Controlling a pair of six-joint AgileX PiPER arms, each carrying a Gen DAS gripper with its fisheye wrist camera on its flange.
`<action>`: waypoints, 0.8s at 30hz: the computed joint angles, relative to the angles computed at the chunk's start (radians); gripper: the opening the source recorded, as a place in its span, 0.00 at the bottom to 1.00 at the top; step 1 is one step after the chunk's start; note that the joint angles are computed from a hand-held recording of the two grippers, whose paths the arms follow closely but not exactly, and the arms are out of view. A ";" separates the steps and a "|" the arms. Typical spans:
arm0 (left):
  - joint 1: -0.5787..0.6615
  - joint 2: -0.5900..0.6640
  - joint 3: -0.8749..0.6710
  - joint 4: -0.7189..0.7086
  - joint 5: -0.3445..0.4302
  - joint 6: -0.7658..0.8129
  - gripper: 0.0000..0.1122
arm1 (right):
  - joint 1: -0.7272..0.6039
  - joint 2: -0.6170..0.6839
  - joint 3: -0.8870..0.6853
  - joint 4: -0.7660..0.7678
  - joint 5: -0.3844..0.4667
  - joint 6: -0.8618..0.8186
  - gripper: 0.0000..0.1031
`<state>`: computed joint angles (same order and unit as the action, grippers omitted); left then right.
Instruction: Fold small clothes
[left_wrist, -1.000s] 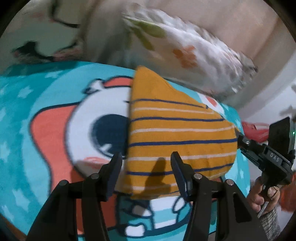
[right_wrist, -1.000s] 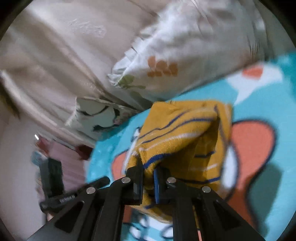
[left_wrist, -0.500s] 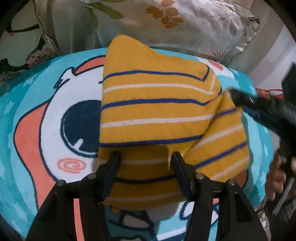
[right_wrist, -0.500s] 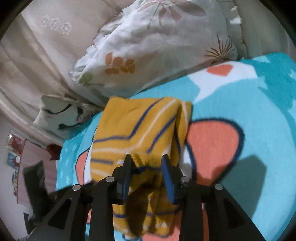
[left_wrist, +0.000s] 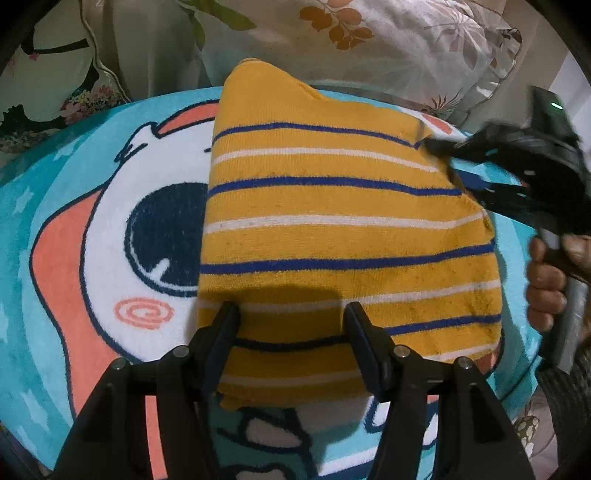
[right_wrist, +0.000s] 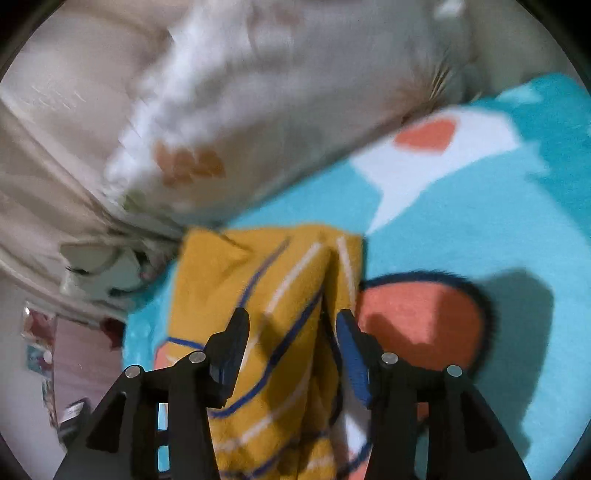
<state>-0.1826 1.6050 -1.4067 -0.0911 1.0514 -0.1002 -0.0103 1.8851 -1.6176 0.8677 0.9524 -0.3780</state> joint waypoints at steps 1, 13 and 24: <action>0.000 0.002 -0.003 0.000 0.003 -0.002 0.52 | 0.009 0.016 -0.033 -0.011 0.015 -0.002 0.14; -0.022 0.003 -0.011 0.033 0.018 -0.042 0.54 | 0.159 0.040 -0.180 -0.539 -0.095 0.247 0.15; -0.041 0.027 -0.043 0.065 0.036 -0.078 0.55 | 0.056 -0.127 -0.079 -0.060 -0.017 -0.049 0.23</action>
<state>-0.2237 1.6316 -1.4494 -0.0264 1.0879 -0.1784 0.0461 1.7584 -1.6965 0.8075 0.9350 -0.4274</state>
